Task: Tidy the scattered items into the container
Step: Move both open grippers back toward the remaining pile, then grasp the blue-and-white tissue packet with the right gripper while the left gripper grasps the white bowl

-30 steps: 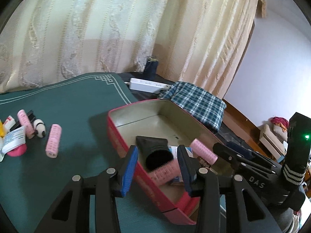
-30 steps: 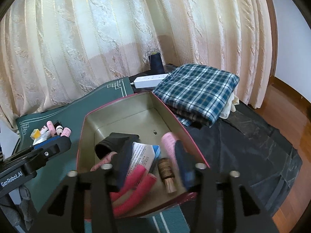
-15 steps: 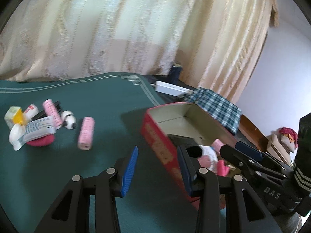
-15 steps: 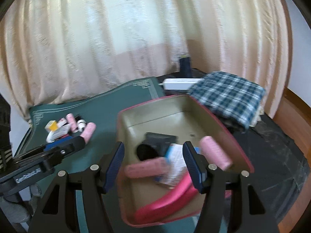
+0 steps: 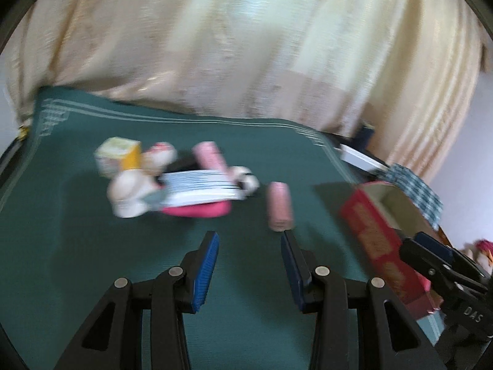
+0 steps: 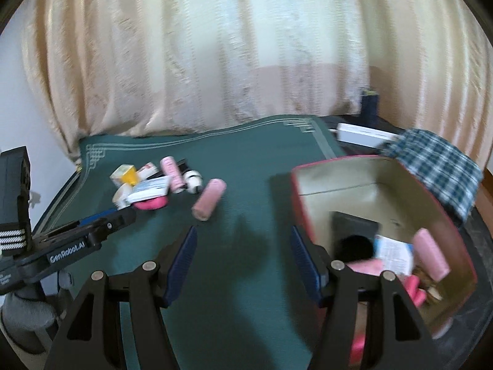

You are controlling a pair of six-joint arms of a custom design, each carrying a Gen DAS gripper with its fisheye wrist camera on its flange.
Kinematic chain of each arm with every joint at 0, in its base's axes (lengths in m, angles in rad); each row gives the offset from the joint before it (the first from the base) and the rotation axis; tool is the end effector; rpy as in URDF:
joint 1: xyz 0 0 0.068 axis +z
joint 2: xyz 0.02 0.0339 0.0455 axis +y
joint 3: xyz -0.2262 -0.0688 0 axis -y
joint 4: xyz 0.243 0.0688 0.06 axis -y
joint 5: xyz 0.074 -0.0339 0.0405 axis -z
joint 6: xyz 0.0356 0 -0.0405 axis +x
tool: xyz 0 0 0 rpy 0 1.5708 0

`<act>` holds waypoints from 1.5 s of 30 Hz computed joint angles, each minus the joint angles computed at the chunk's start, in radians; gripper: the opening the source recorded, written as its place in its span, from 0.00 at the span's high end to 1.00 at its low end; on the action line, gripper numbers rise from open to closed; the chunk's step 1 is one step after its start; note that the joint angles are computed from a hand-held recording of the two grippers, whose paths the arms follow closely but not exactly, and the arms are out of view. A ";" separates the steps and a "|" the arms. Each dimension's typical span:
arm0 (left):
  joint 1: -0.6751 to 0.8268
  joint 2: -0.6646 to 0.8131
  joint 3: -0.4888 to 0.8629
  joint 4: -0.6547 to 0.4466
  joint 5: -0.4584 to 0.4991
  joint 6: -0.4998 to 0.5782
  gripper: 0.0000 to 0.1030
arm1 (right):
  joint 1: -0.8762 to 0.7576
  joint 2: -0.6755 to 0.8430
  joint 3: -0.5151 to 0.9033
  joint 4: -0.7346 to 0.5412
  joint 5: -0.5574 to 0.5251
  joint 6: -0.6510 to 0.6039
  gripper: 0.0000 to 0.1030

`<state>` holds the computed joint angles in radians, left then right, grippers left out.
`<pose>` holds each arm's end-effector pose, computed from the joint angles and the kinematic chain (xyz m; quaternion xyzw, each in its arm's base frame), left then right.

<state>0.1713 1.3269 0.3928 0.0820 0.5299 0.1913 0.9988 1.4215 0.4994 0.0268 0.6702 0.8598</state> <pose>0.2268 0.0210 0.0945 0.1011 0.9025 -0.1799 0.3780 0.1510 0.1938 0.1003 0.0468 0.8964 0.0650 0.4359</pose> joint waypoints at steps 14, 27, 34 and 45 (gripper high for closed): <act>0.266 0.353 0.204 0.008 0.105 0.125 0.58 | -0.119 0.450 0.416 0.084 -0.232 -0.131 0.35; 0.312 0.460 0.271 0.013 0.113 0.112 0.58 | -0.217 0.809 0.911 -0.071 -0.401 -0.236 0.22; 0.324 0.481 0.289 0.012 0.114 0.095 0.58 | -0.225 0.977 1.166 -0.233 -0.400 -0.286 0.22; 0.309 0.516 0.300 0.037 0.090 0.084 0.58 | -0.205 0.810 0.850 -0.035 -0.378 -0.238 0.33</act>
<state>0.4803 1.8428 0.6927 0.1193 0.6198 0.2753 0.7940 2.2318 1.3494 -0.0086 0.2919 0.6223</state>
